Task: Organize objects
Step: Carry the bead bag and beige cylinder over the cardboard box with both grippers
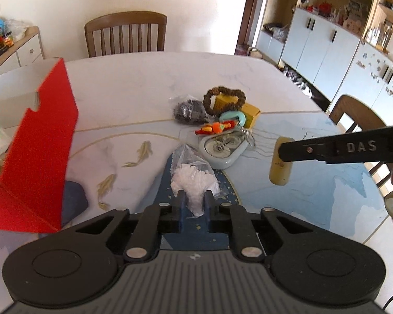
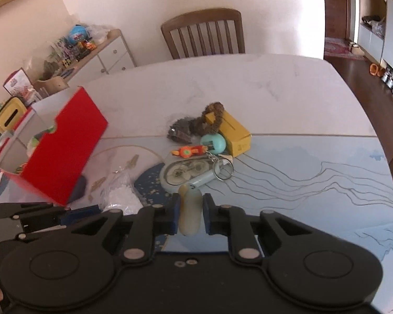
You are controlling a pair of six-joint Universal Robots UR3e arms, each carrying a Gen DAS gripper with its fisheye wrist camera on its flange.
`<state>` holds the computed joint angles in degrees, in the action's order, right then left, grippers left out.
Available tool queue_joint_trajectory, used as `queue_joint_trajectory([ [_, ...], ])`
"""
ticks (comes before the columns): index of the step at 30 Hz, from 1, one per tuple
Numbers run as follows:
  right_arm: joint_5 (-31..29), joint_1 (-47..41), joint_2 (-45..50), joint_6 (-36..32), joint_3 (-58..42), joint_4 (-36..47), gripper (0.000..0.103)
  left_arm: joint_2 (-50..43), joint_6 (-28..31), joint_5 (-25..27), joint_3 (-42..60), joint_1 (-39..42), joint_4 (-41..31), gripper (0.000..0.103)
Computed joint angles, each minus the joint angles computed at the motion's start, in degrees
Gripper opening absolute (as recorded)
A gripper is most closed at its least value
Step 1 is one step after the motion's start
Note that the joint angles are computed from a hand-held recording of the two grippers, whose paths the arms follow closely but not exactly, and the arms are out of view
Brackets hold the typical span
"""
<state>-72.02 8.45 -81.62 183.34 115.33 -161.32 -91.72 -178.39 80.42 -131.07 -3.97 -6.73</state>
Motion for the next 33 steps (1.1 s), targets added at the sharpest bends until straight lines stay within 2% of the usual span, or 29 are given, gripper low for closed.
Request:
queue_joint_trajectory([
  [3, 1.81, -0.42, -3.03, 0.40, 0.93, 1.36, 0.016, 5.61, 0.38, -2.82, -2.39, 3.11, -2.24, 0.013],
  [8, 1.31, 1.93, -5.57, 1.07, -0.88, 3.59, 0.016, 17.08, 3.04, -9.20, -6.12, 10.52, -7.81, 0.013],
  [13, -0.49, 5.95, -4.64, 3.24, -6.01, 5.42, 0.016, 28.25, 8.10, -16.28, -6.58, 20.55, -19.03, 0.013],
  [18, -3.31, 11.38, -0.68, 5.55, -14.62, 8.10, 0.016, 37.26, 16.99, -24.10, -4.37, 32.60, -33.52, 0.013],
  [22, -5.98, 16.26, 5.34, 7.48, -24.35, 10.12, 0.016, 40.85, 25.34, -29.74, -1.85, 42.27, -43.37, 0.013],
  [28, -9.66, 22.81, 15.74, 9.41, -40.53, 13.60, 0.016, 42.24, 37.78, -35.33, 1.92, 55.16, -55.59, 0.013],
  [33, -12.10, 27.39, 25.97, 9.99, -56.63, 18.98, 0.016, 37.91, 44.60, -36.78, 5.16, 61.44, -58.22, 0.013],
])
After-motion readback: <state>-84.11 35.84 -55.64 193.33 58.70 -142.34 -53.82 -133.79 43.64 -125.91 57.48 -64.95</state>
